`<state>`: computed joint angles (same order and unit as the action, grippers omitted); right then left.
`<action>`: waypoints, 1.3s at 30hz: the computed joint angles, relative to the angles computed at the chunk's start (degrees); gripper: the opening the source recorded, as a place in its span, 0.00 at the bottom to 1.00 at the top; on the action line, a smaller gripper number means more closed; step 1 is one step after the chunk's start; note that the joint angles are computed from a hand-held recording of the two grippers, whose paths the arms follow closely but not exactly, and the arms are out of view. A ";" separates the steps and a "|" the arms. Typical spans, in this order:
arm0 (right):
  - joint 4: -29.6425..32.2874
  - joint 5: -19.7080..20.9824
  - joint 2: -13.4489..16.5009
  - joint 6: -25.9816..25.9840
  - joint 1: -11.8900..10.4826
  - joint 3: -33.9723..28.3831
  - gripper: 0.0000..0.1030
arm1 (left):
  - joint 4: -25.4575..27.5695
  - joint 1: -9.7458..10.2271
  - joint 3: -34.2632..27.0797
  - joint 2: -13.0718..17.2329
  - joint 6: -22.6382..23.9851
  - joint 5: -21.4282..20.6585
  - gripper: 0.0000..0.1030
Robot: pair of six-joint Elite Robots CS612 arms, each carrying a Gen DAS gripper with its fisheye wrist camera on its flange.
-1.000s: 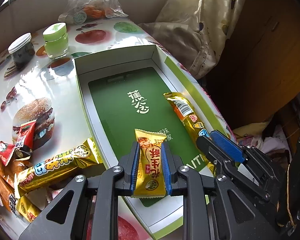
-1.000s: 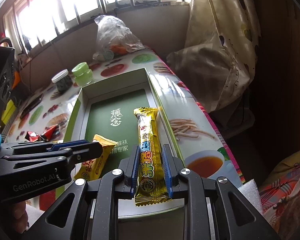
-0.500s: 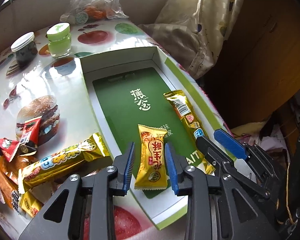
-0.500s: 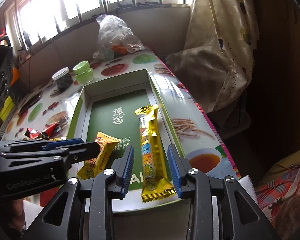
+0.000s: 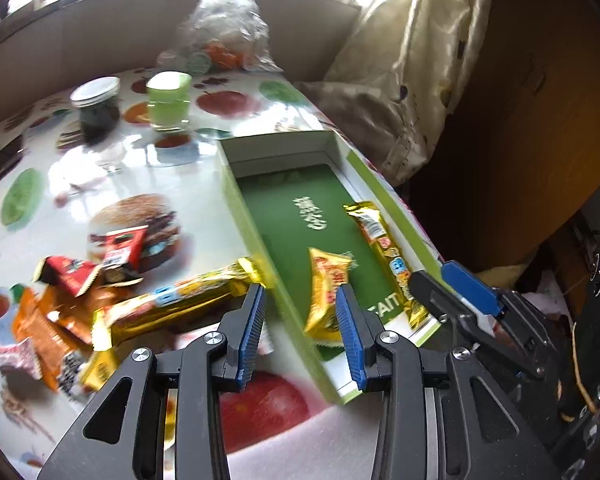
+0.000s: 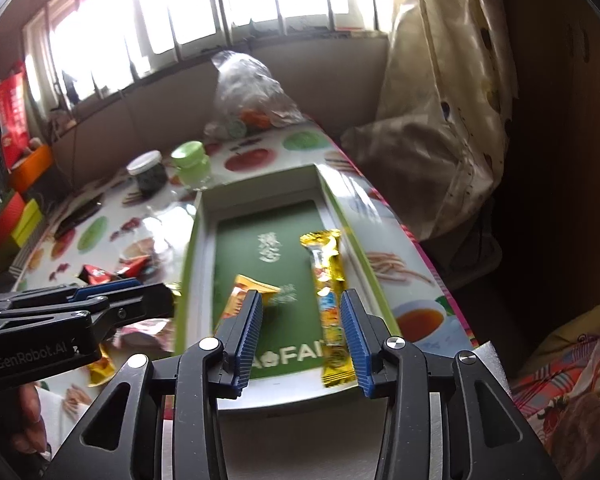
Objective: Organize snacks
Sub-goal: 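Open both grippers to drop the snacks into the green box, then move both grippers back over the snack pile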
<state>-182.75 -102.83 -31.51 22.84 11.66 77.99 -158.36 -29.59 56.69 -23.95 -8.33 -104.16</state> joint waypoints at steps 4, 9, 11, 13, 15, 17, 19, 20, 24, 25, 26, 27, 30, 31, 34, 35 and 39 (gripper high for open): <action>-1.62 1.51 0.01 -1.41 0.49 -0.30 0.39 | -3.23 0.86 3.64 -1.66 -1.91 2.38 0.37; -1.11 3.94 0.49 -4.31 1.32 -1.61 0.40 | -6.54 2.12 8.02 -3.51 -4.35 5.59 0.37; -1.19 5.66 0.91 -5.62 1.55 -2.39 0.40 | -7.07 2.59 9.25 -3.98 -5.47 6.71 0.37; -0.37 6.27 1.37 -7.28 1.88 -3.41 0.40 | -7.16 3.10 10.10 -4.25 -6.77 7.91 0.37; 0.58 7.12 1.96 -9.32 2.16 -4.71 0.41 | -7.23 3.53 10.85 -4.47 -7.87 9.15 0.37; 1.38 9.17 2.55 -12.35 2.22 -5.97 0.43 | -7.52 4.02 11.53 -4.61 -8.85 9.83 0.37; 2.16 12.19 3.18 -15.68 2.10 -7.17 0.45 | -7.39 4.44 12.00 -4.71 -9.83 10.65 0.37; 3.99 12.70 3.45 -17.31 2.20 -8.06 0.46 | -7.13 4.67 12.16 -4.72 -10.71 11.17 0.37; 7.84 13.41 4.75 -21.71 2.50 -10.94 0.47 | -6.81 5.17 12.36 -4.68 -11.85 12.17 0.37; 9.16 13.88 5.11 -22.34 2.47 -11.81 0.48 | -6.81 5.27 12.37 -4.66 -11.95 12.23 0.37; 9.64 13.95 5.30 -22.82 2.47 -12.24 0.49 | -6.64 5.40 12.37 -4.65 -12.14 12.44 0.37; 10.29 13.99 5.55 -23.60 2.48 -12.81 0.51 | -6.42 5.48 12.32 -4.64 -12.24 12.63 0.37; 13.65 14.62 6.22 -26.35 2.36 -14.89 0.54 | -5.70 5.75 12.26 -4.61 -13.05 13.23 0.38; 14.46 14.29 6.51 -27.53 2.41 -15.60 0.54 | -5.30 5.80 12.13 -4.57 -13.33 13.27 0.38; 17.84 13.39 7.46 -30.66 2.41 -18.09 0.55 | -4.96 5.90 12.04 -4.50 -13.70 12.99 0.38; 19.09 13.72 7.79 -31.62 2.32 -18.96 0.55 | -4.83 5.92 12.03 -4.48 -13.83 13.04 0.38; 22.49 14.70 8.71 -35.59 2.21 -21.26 0.55 | -4.20 6.19 11.79 -4.34 -14.35 13.31 0.38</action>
<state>-160.27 -88.13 -22.80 -12.74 13.87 56.73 -162.56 -23.40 68.48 -28.29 -22.68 -90.85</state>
